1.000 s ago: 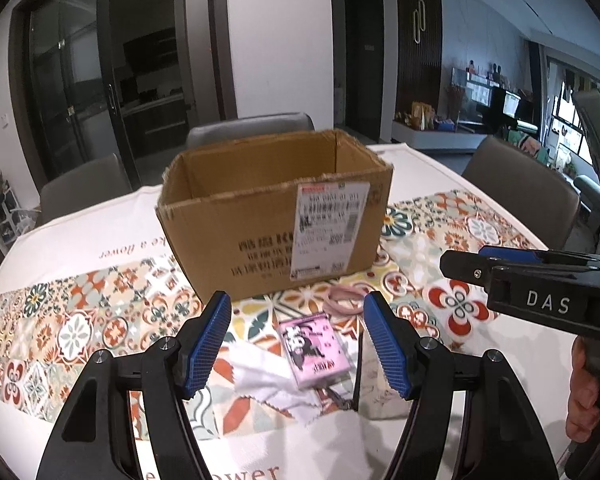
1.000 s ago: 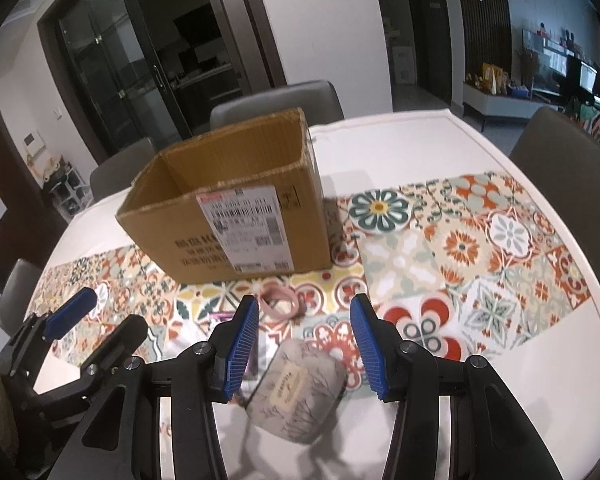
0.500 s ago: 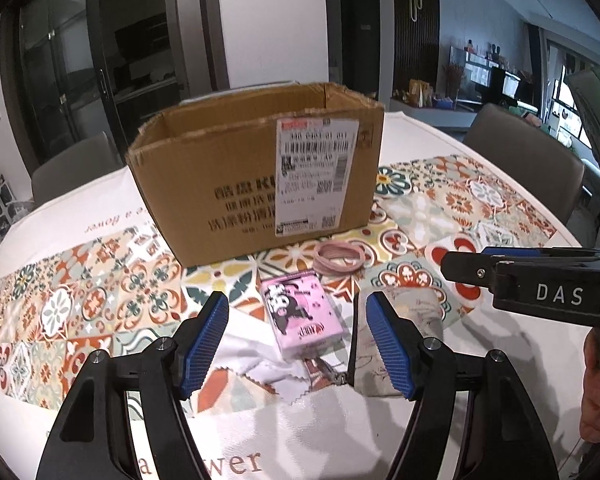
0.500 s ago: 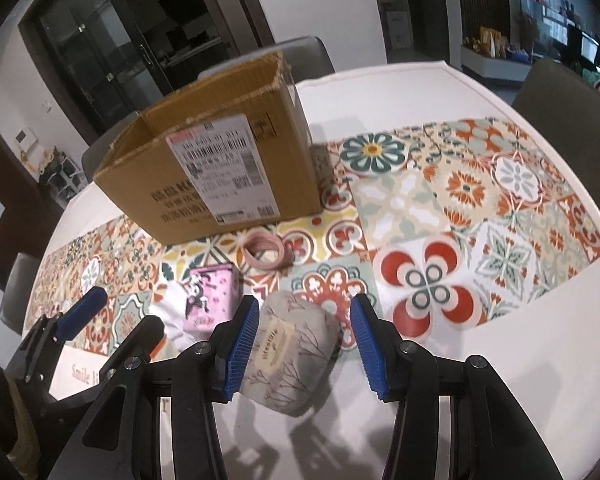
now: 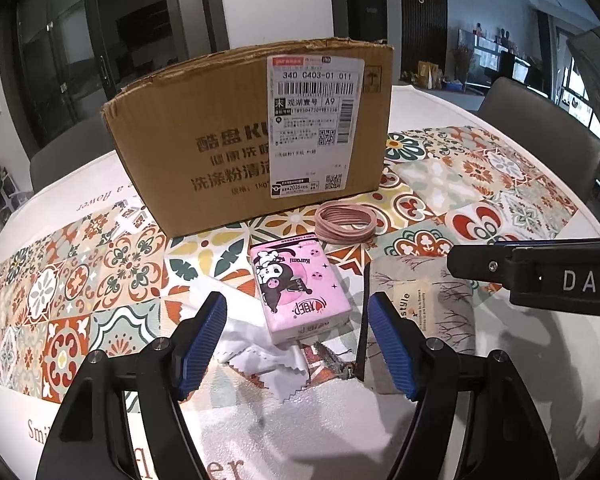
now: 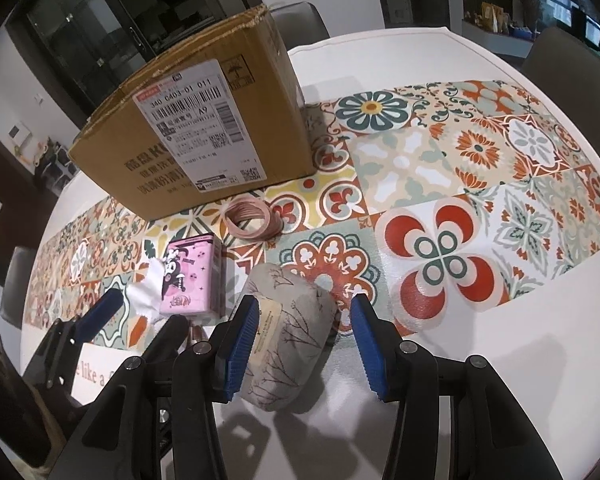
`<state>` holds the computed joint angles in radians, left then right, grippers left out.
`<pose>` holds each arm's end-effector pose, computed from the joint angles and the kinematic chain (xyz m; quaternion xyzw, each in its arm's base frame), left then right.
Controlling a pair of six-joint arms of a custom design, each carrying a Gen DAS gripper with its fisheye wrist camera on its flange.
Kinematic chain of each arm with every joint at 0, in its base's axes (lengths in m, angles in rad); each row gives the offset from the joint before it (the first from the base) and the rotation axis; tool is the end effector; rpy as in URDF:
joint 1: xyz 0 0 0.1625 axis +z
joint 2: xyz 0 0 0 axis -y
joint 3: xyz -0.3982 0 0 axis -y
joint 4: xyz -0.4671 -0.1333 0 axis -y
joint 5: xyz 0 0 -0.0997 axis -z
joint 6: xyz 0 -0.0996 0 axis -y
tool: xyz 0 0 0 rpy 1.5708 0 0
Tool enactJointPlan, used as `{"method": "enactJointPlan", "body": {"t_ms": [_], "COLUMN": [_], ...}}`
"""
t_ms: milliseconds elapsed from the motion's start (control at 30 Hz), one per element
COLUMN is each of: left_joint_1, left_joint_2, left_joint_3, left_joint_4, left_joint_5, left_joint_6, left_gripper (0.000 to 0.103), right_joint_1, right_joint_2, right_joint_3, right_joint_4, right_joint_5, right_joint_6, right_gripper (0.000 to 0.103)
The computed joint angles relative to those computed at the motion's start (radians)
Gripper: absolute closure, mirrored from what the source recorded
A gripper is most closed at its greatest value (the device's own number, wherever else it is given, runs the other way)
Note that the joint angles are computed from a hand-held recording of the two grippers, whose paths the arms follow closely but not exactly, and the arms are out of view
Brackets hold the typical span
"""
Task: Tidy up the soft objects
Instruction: 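Grasp the pink tissue pack with left tool while right tool grasps the beige pouch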
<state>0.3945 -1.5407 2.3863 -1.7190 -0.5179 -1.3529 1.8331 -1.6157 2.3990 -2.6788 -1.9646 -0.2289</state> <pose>-0.2539 -0.3438 0.1091 0.0994 0.8245 -0.3612 0.4240 0.2051 -0.3973 0.1753 0.2046 -0.9464 0.1617 0.1904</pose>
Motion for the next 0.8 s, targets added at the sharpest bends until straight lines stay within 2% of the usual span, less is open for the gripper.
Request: {"method": "enactJointPlan", "body": {"t_ms": [600,800], "left_joint_1": [0.07,0.082], "left_joint_2": [0.08,0.087], "left_joint_3": [-0.019,-0.023], "left_joint_4": [-0.044,-0.048], "left_joint_5": [0.009,0.009], "left_joint_6": [0.017,0.017], "left_gripper": [0.03,0.031], "right_joint_1": [-0.024,-0.026], "right_joint_2": [0.073,0.091], "right_joint_3": [-0.028,-0.032], "right_joint_4": [0.007,0.003], "right_joint_5": [-0.009,-0.011], "right_joint_6": [0.008,-0.005], "right_gripper": [0.055,0.064]}}
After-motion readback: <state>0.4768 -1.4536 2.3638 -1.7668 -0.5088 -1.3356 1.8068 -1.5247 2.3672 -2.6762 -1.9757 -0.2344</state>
